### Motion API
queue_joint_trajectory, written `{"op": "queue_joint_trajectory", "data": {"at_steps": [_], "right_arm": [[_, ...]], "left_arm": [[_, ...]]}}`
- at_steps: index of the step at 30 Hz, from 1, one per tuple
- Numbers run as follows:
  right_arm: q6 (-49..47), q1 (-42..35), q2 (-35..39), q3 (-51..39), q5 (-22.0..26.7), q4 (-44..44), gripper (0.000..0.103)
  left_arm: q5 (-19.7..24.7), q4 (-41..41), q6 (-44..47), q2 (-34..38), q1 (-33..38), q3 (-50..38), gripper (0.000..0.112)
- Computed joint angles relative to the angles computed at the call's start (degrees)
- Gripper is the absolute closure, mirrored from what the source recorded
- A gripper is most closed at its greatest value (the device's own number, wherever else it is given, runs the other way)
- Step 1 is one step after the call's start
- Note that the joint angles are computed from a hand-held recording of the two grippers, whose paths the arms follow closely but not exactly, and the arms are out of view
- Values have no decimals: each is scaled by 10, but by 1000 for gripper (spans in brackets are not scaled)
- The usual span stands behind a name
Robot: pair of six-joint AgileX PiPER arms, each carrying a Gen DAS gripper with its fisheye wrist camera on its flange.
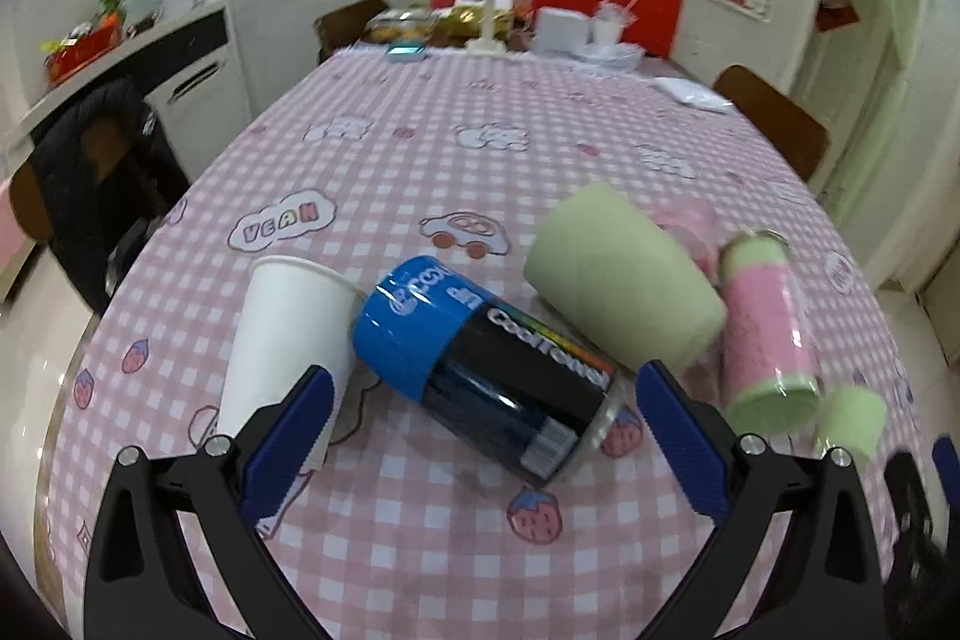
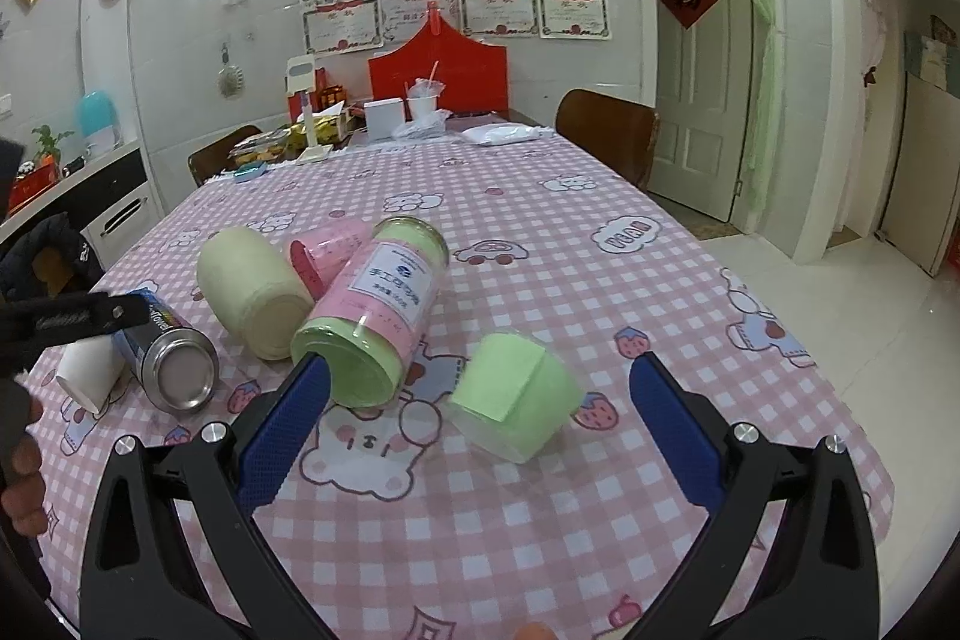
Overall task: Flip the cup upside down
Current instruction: 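Move the right gripper down to the blue CoolTowel can and close on it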
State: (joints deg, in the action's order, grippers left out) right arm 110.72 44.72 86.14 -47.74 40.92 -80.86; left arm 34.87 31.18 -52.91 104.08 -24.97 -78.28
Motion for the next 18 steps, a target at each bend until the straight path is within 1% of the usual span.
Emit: {"op": "queue_joint_trajectory", "data": {"at_steps": [2,4,8,15,17,18], "right_arm": [[-13,-7,9,-12,-14,3,7],[-27,-16,16,-20,-29,5,7],[-71,-30,37,-47,-57,27,7],[-122,-40,64,-76,-90,56,7],[-139,-44,68,-82,-97,69,7],[-148,-45,70,-84,-100,75,7]], "left_arm": [[26,-49,40,28,12,-45,13],[47,-56,45,49,15,-74,13],[82,-100,79,94,30,-130,13],[99,-119,99,127,38,-165,13],[93,-141,129,129,42,-164,17],[81,-150,143,123,45,-152,18]]}}
